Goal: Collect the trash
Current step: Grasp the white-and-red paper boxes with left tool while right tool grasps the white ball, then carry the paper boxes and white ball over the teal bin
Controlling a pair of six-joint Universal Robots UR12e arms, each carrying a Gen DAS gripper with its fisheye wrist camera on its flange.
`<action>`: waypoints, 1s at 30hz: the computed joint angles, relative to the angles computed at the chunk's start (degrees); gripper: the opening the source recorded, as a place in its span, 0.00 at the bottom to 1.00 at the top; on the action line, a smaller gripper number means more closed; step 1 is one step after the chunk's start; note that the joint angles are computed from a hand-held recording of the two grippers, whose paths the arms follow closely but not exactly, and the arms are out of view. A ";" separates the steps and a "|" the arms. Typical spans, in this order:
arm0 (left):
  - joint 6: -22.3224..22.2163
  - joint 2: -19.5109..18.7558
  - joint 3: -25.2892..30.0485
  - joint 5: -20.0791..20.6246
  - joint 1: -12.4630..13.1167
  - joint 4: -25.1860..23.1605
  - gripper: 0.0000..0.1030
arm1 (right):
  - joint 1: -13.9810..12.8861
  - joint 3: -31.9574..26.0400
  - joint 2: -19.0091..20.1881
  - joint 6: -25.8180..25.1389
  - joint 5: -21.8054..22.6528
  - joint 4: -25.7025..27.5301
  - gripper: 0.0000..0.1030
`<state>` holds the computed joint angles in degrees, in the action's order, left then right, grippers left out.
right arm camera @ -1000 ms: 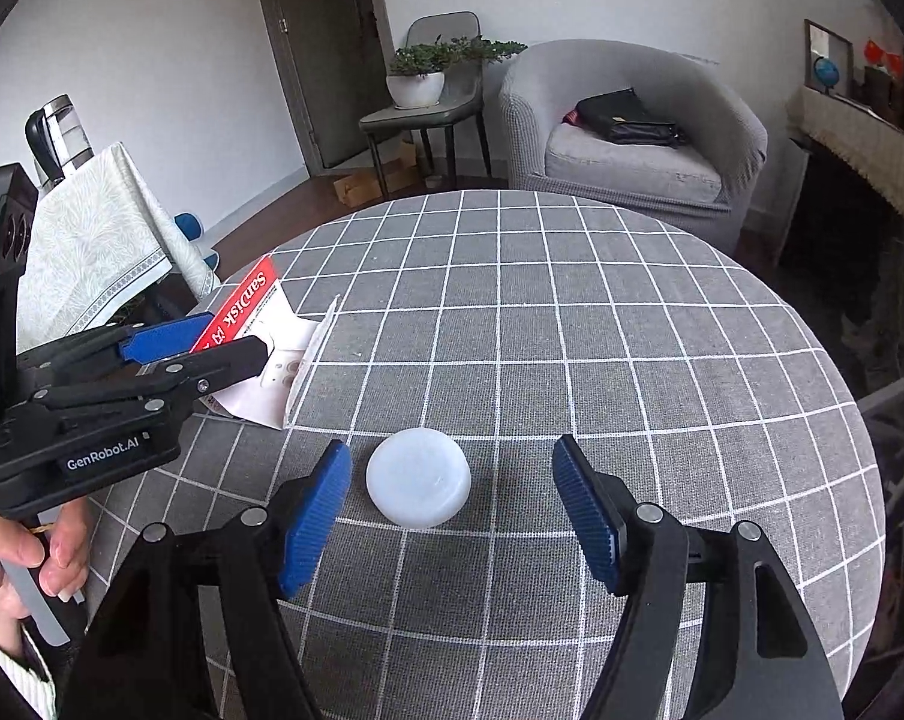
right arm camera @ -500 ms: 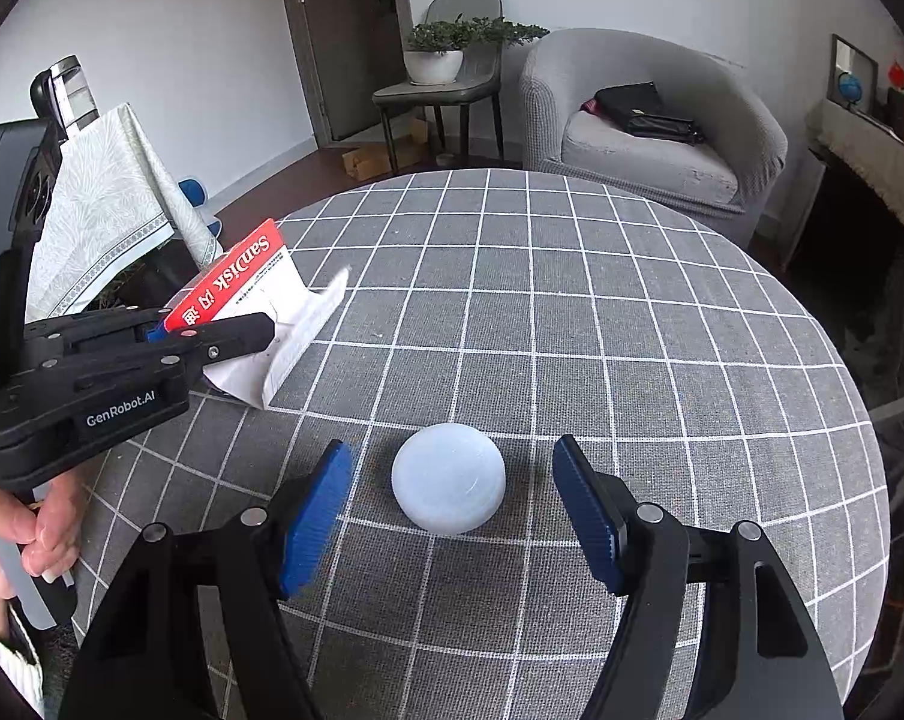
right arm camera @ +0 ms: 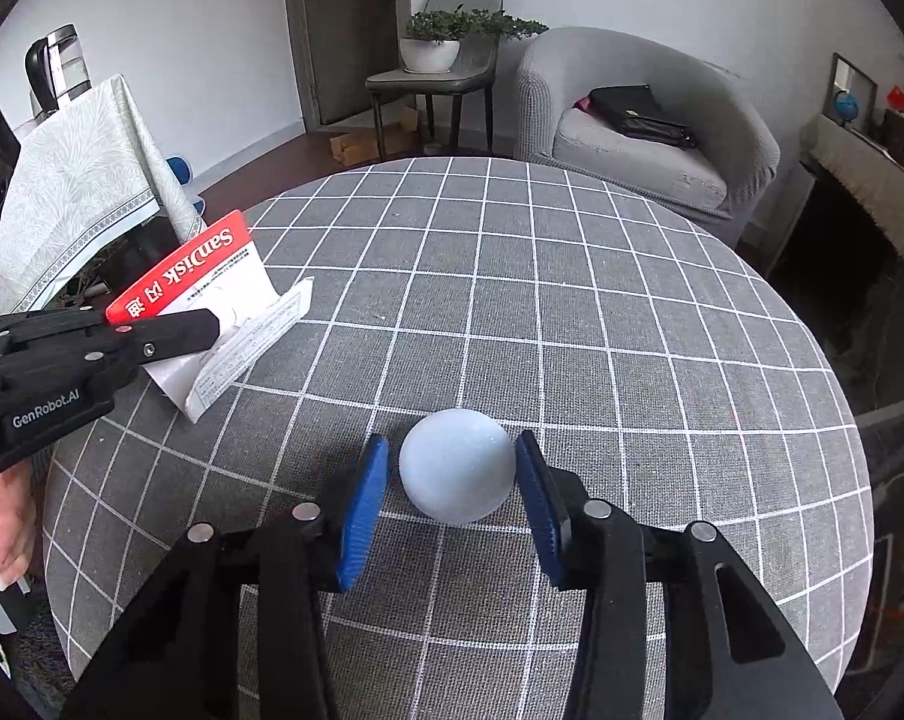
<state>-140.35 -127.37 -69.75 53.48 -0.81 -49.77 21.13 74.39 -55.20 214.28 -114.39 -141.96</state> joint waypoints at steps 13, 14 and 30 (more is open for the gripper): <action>-0.03 2.64 -3.53 -1.31 2.69 2.81 0.03 | 1.61 -0.13 0.49 1.25 -1.28 -4.86 0.38; -0.16 2.89 -3.91 -1.43 2.97 3.35 0.03 | 1.78 -0.32 0.62 1.15 -1.33 -5.34 0.38; -1.36 3.88 -5.05 -1.95 6.70 5.64 0.03 | 4.10 -5.31 3.91 -1.49 -0.85 -7.24 0.38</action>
<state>-141.70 -123.49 -74.80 51.52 5.89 -44.13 25.23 69.07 -51.29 212.78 -115.24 -149.19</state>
